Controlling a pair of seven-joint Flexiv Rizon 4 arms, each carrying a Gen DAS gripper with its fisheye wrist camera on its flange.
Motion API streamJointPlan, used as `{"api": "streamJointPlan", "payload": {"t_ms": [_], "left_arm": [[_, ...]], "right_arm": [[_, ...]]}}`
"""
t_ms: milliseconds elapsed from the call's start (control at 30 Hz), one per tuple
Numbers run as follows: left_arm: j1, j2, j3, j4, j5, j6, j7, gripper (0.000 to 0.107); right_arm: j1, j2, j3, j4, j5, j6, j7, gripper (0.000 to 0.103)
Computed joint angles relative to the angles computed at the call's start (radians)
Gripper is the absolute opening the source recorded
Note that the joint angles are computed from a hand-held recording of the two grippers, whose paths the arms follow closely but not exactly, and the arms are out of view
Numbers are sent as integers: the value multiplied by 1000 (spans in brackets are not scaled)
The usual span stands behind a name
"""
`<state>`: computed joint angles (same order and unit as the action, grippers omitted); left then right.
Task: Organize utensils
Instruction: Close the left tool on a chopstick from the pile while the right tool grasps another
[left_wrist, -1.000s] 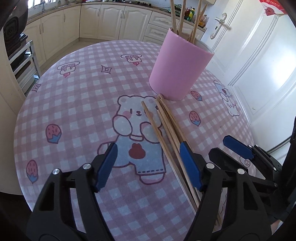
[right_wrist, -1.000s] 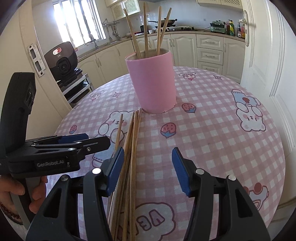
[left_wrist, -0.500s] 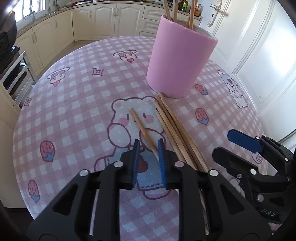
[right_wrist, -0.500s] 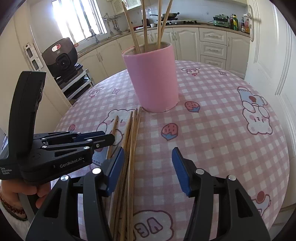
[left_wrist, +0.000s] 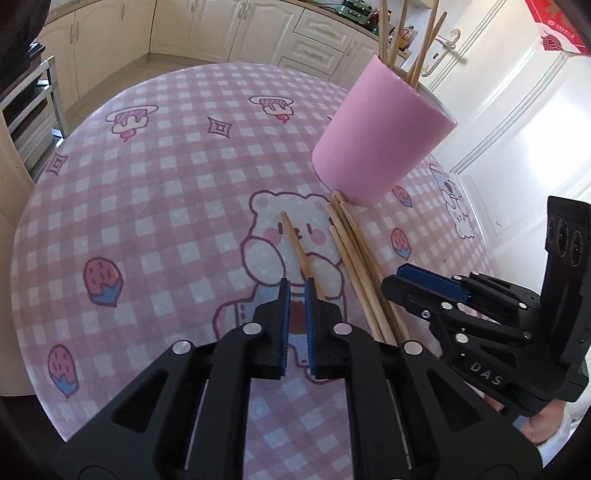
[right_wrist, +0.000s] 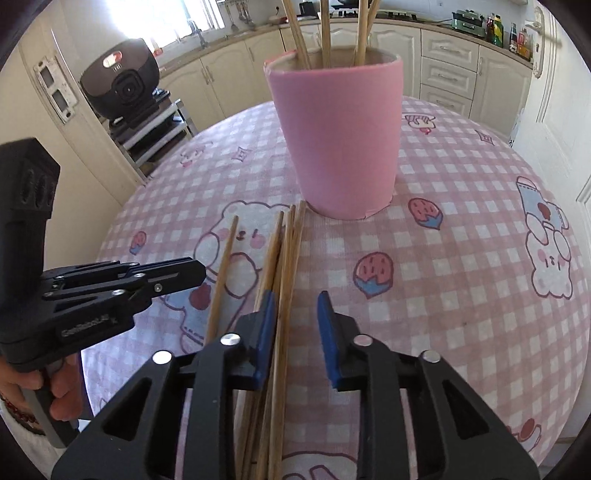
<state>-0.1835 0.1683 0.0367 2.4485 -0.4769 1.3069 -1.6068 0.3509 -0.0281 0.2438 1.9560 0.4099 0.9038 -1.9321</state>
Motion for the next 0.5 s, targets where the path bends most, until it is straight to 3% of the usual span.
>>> {"api": "streamJointPlan", "payload": {"t_ms": [67,133,200,300,400,500], "left_arm": [[11,-12,-12,-13,30,-9,-24,9],[-16,-36,-13,-24,-28,-9,7,9],[-11,-54,-29,-35,-2,-1,-26,15],[6,-64,-36,-54,48,-16,-75,17],[-4,-75,-34,-63,20,-14,-54,26],[27,-80,-39,-89,113,-46,-122,26]], "right_arm": [[-1,-11,-3,-18,9,-31,-12,14],[-5,-14,-4,-32,23,-54,-19,10],[-9,-13,-4,-38,25,-64,-32,5],[-10,-9,-5,-32,5,-46,-24,5],[-13,-14,-8,-36,6,-43,-19,5],[-21,-16,-12,-38,10,-48,-27,5]]}}
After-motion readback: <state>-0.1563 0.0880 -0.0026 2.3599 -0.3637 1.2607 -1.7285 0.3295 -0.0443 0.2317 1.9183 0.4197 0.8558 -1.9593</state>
